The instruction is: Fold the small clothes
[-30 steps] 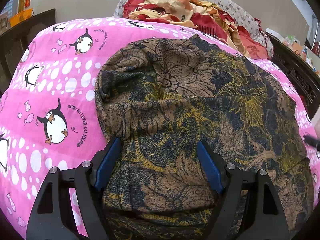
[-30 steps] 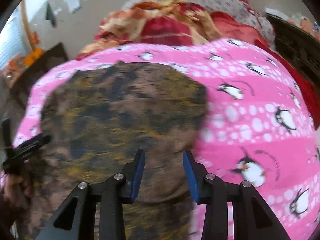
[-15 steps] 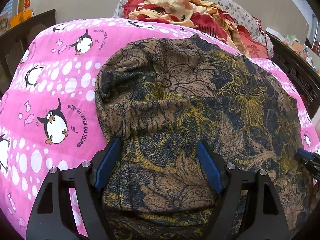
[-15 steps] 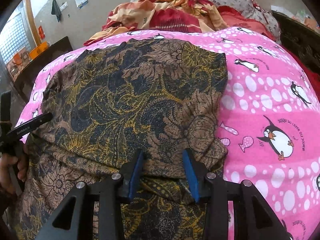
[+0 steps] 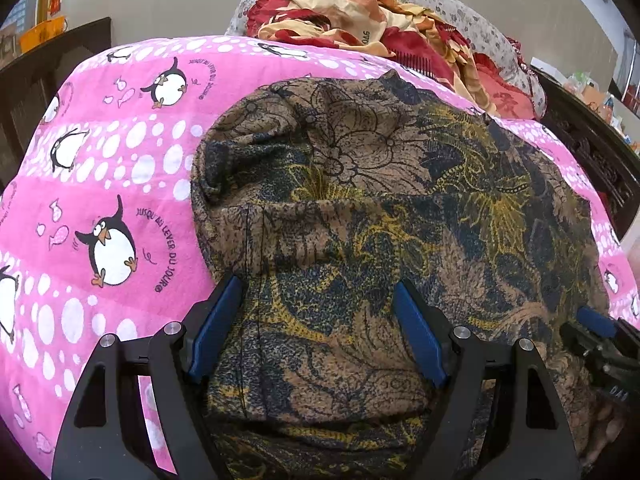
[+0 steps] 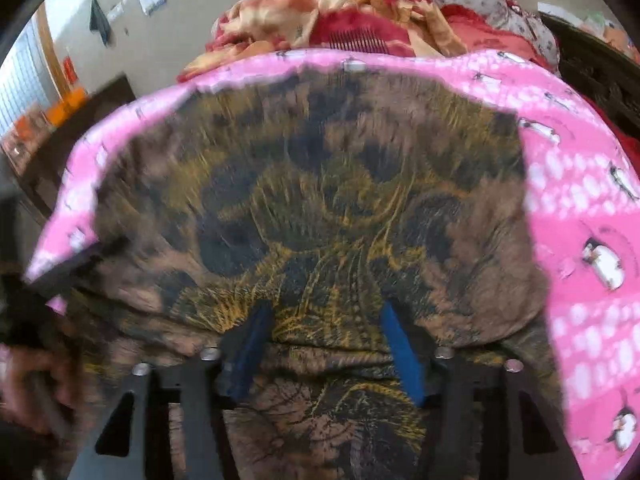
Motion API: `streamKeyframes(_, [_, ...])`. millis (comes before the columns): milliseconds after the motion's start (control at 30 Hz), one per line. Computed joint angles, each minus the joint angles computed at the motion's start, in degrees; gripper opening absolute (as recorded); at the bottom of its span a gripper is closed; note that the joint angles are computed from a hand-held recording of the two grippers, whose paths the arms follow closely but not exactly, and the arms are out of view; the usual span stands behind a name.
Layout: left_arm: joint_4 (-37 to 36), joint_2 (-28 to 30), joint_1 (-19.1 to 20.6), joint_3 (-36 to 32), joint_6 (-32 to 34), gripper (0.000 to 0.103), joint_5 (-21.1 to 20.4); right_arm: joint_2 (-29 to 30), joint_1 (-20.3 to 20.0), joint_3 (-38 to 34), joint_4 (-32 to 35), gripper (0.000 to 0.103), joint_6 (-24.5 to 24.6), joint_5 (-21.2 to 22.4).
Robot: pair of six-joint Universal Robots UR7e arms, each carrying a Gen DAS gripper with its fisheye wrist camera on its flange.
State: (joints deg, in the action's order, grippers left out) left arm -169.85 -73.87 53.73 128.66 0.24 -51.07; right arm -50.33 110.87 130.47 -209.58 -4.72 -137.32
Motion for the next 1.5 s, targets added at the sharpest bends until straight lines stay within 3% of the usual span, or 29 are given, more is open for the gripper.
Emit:
streamKeyframes(67, [0.0, -0.1, 0.0, 0.1, 0.1, 0.079, 0.2, 3.3, 0.8, -1.4, -4.8, 0.067, -4.5, -3.2])
streamKeyframes(100, [0.0, -0.1, 0.0, 0.1, 0.0, 0.079, 0.2, 3.3, 1.2, -1.8, -3.6, 0.071, -4.4, -4.2])
streamKeyframes(133, [0.0, -0.1, 0.0, 0.1, 0.0, 0.079, 0.2, 2.3, 1.3, -1.7, -1.0, 0.083, -3.3, -3.5])
streamKeyframes(167, [-0.1, -0.1, 0.0, 0.2, 0.0, 0.079, 0.0, 1.5, 0.6, -1.0, -0.8, 0.103, -3.8, -0.5])
streamKeyframes(233, [-0.2, -0.1, 0.0, 0.1, 0.0, 0.079, 0.0, 0.3, -0.2, -1.3, 4.1, 0.103, -3.7, 2.9])
streamKeyframes(333, [-0.1, 0.1, -0.3, 0.2, 0.1, 0.079, 1.0, 3.3, 2.0, -4.4, 6.2, 0.103, -4.9, -3.2])
streamKeyframes(433, [0.0, 0.1, -0.1, 0.1, 0.1, 0.079, 0.6, 2.8, 2.0, -4.6, 7.1, 0.103, -4.1, -2.2])
streamKeyframes(1500, [-0.1, 0.0, -0.3, 0.2, -0.2, 0.079, 0.8, 2.7, 1.9, -4.4, 6.8, 0.103, -4.1, -1.7])
